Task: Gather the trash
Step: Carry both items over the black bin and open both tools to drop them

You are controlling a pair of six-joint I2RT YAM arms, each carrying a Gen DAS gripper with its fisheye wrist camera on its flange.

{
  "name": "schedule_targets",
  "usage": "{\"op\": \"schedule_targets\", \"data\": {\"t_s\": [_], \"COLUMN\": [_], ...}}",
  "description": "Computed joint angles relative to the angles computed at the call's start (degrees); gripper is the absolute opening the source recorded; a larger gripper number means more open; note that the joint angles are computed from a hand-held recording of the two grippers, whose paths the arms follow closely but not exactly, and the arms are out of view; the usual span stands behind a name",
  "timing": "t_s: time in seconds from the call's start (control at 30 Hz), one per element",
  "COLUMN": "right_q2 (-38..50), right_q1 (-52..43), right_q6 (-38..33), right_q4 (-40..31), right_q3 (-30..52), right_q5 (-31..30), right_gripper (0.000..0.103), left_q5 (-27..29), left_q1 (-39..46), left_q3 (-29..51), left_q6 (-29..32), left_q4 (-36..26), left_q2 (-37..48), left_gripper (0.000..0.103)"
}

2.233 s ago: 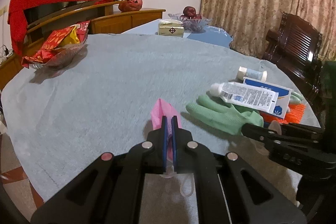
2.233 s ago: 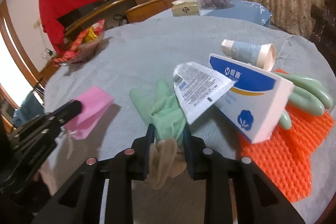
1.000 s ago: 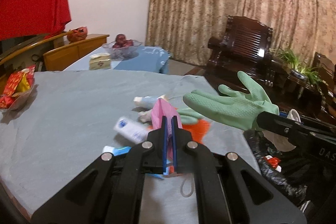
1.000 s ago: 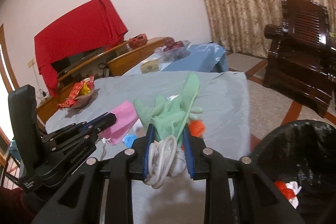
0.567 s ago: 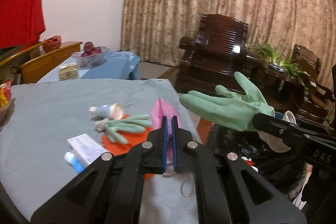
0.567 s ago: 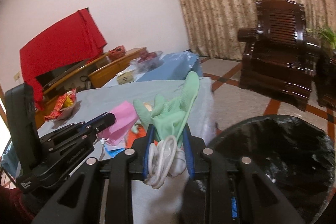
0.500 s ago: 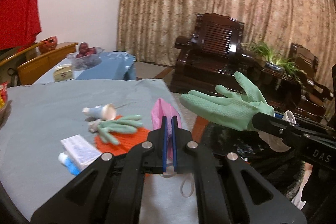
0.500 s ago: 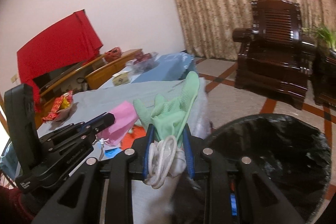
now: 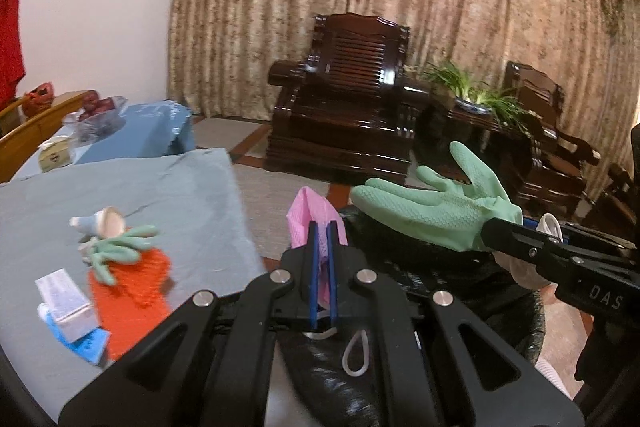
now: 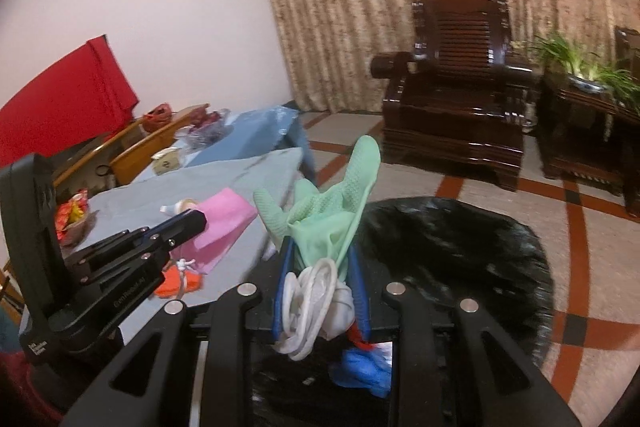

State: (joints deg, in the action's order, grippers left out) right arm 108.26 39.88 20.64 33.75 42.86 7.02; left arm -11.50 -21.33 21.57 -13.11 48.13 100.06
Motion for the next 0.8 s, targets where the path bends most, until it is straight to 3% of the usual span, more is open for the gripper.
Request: {"op": "schedule_targets", "data": {"t_s": [0.53,0.57,0.7,0.8], "right_q2": [2.34,2.76,3.92,4.15], "right_q1": [-8.11,-8.50,-9.53,-9.98], "right_q6": [0.09,0.01,0.22,-0.23], "right_q4": [2.55,2.49,2.59,3.37], "right_q3": [-4.38,-4.29,-4.18,-4.67], "right_q5": [-0.90,-1.10,-1.14,-0.42], "right_gripper": [0.027,0.028,0.036,0.044], "left_q5": [-1.49,-1.46,-0.58,-0.33], "left_q1": [-6.76,-6.86,-6.53,-6.26], "left_q3": [11.23,11.59,12.15,11.59], "left_q6": [-0.11,-0.11,-0.21,0.22], "left_q4": [1.96,1.86,1.90,2.39], "left_q2": [16.38,16.70,17.65,17.74], "left_gripper": [0.007,0.010,0.041,0.051]}}
